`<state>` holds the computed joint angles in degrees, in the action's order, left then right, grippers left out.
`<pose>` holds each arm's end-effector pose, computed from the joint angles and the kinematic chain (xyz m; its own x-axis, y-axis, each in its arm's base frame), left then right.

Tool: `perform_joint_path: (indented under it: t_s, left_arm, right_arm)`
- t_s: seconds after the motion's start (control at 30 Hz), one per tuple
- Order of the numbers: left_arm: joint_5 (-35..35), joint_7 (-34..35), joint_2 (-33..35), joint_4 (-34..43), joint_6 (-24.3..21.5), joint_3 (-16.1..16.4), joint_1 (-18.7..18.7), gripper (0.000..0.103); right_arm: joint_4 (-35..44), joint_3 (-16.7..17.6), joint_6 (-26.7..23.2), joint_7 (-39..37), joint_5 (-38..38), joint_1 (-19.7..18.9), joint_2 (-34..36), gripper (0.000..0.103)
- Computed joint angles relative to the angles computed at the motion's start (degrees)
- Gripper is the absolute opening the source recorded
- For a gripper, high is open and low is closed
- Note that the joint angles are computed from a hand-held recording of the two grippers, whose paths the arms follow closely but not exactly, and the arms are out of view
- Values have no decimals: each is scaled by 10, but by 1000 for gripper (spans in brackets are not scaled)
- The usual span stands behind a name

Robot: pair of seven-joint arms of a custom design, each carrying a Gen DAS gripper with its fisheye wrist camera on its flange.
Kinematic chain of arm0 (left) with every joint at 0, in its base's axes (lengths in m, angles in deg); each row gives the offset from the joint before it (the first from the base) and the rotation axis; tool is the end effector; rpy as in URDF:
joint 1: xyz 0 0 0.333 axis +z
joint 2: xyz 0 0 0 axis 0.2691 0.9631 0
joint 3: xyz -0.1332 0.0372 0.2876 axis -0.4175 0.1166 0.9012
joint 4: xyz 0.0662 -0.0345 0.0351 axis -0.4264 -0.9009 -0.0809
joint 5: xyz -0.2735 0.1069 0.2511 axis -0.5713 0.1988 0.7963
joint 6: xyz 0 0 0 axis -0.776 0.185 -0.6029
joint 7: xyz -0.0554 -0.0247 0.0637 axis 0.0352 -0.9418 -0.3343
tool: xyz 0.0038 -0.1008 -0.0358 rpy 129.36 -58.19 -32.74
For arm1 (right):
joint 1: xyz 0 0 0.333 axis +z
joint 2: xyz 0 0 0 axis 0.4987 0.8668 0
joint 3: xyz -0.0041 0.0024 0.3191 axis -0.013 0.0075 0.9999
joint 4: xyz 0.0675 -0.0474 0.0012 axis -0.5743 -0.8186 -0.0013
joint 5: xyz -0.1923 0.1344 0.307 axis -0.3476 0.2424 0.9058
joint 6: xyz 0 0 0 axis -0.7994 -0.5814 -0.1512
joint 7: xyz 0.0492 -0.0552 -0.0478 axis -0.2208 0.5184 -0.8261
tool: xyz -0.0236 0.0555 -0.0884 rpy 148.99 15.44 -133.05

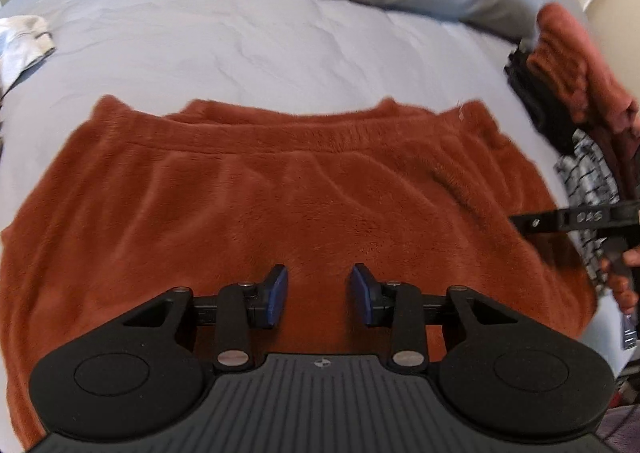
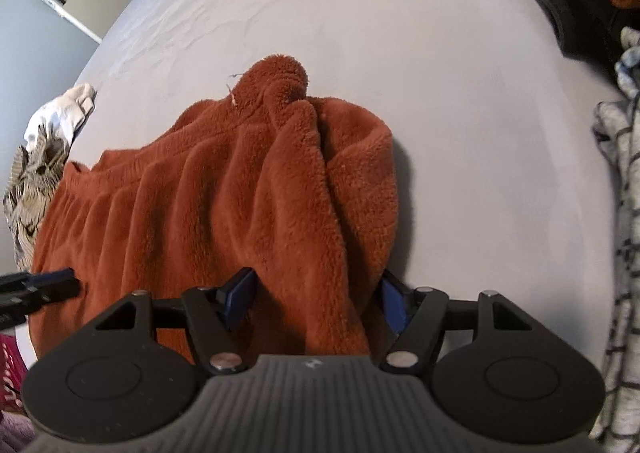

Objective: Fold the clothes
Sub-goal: 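Open both tools and grasp the sweater's folded end with the right tool, then lift the sweater end with the right tool and fold it over the body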

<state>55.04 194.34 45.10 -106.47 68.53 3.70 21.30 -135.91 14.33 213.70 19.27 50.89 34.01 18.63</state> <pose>0.6765 -0.0162 0.4522 -0.4834 -0.8602 0.1625 -0.8234 0.3837 -0.4181 0.6324 0.1221 0.3781 -0.2247 -0.8549 -0.4676 -0.8742 0.3889 -0.2909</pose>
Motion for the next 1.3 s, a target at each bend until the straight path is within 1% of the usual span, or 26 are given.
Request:
perform_joint_path:
  t_s: [0.13,0.2,0.23,0.27,0.3,0.33,0.37,0.4,0.47,0.57,0.63,0.67,0.77,0.83,0.93,1.0,1.07,1.13,1.23,1.3]
  left_arm:
    - [34,1,17,-8,30,1,-16,33]
    - [38,3,22,-11,41,0,-18,33]
    - [41,-1,22,-13,44,1,-20,33]
    - [45,-3,21,-16,49,1,-22,33]
    - [49,-3,17,-23,56,1,-23,33]
    - [50,-2,12,-32,64,1,-24,33]
    - [49,2,7,-42,72,-1,-23,33]
    - [43,6,1,-50,77,-2,-21,33]
    - [18,14,-14,-59,72,-6,-10,33]
    - [-18,50,-46,-79,49,-8,7,33]
    - [-30,78,-68,-92,25,-3,14,32]
    - [-31,89,-79,-98,10,0,16,26]
    - [-52,122,-111,-126,-16,10,22,23]
    - [-69,131,-124,-139,-34,14,20,18]
    - [-69,155,-149,-179,-10,16,9,17]
    - [-49,159,-155,-205,21,17,-1,17]
    - [-34,160,-146,-216,38,18,-7,17]
    - [-41,176,-140,-222,53,18,-8,17]
    - [-40,165,-136,-203,28,21,-5,17]
    - [-42,163,-136,-182,-4,25,0,17]
  right_arm:
    - [-6,14,27,-12,23,-4,5,69]
    - [-11,24,34,-29,43,-12,5,67]
    - [-13,28,37,-37,55,-16,4,63]
    - [-11,33,33,-47,65,-20,3,55]
    - [-9,36,30,-57,76,-23,2,50]
    - [-7,38,26,-66,87,-25,1,41]
    - [-4,37,20,-73,90,-23,-1,37]
    - [0,29,14,-68,79,-16,-2,36]
    - [6,22,2,-62,74,-9,-8,33]
    - [5,15,-9,-54,87,-4,-24,32]
    - [4,8,-12,-51,88,3,-34,32]
    - [3,5,-12,-50,86,6,-39,32]
    - [-4,-4,-11,-53,74,18,-55,32]
    - [-2,-11,-13,-40,57,28,-58,32]
    - [12,-19,-15,-14,29,38,-52,32]
    - [13,-19,-20,-5,22,39,-56,31]
    - [20,-19,-26,9,17,41,-57,31]
    - [25,-18,-29,20,19,44,-59,30]
    - [37,-23,-32,59,-8,57,-63,30]
    - [44,-24,-32,85,-23,63,-65,30]
